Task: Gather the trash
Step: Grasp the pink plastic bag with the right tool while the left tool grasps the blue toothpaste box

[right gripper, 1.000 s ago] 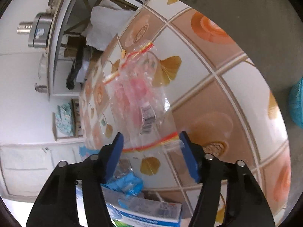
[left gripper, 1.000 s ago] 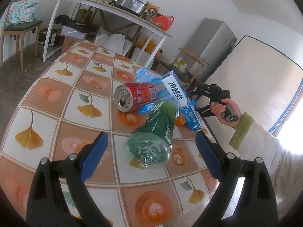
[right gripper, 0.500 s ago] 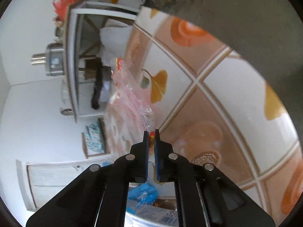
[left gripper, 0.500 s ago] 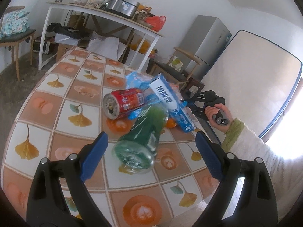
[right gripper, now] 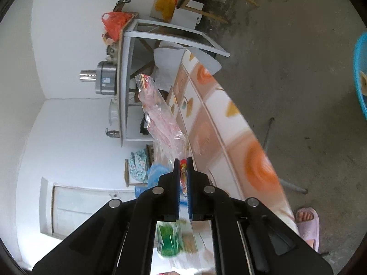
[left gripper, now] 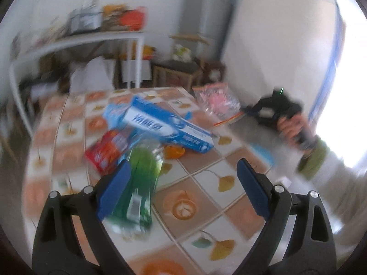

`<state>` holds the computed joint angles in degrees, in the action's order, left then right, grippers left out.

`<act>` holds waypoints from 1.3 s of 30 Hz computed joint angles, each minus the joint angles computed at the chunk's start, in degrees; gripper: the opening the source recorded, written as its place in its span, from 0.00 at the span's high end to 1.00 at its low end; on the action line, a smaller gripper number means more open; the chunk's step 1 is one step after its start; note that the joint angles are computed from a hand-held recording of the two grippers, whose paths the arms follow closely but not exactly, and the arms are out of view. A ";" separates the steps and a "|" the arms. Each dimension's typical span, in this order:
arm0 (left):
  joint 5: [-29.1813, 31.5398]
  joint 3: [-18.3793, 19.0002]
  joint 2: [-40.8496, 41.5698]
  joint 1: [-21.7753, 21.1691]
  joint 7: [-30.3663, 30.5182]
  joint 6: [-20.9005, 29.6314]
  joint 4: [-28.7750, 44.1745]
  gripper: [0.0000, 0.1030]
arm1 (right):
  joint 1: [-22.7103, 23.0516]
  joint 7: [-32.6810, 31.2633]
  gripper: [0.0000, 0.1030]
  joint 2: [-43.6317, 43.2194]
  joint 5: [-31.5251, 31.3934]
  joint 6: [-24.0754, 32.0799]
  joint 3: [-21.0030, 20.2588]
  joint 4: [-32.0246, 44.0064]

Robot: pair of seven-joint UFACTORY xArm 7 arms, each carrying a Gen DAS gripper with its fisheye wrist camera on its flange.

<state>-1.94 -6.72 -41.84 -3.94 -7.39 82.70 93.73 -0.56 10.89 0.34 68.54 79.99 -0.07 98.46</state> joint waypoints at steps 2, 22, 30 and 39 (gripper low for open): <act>3.82 -2.71 3.79 -0.07 5.39 2.09 3.36 0.13 | -0.82 -2.19 0.95 -3.52 1.85 0.60 -1.19 -4.86; 27.20 -13.16 33.74 -9.96 49.58 12.77 18.37 0.13 | 1.08 -15.28 0.95 -12.88 -1.80 6.03 -9.20 -15.01; 32.85 -10.50 41.14 -16.68 54.07 22.37 26.14 0.41 | 0.84 -16.33 0.95 -13.00 -2.39 6.55 -8.98 -16.13; 36.16 -8.44 43.54 -22.71 52.77 23.51 35.81 0.46 | 1.09 -16.30 0.95 -14.04 -1.56 6.33 -9.07 -17.53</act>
<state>34.22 -15.16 1.70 -26.65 45.38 106.21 129.53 0.53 -5.41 -13.70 66.98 86.32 -9.14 80.93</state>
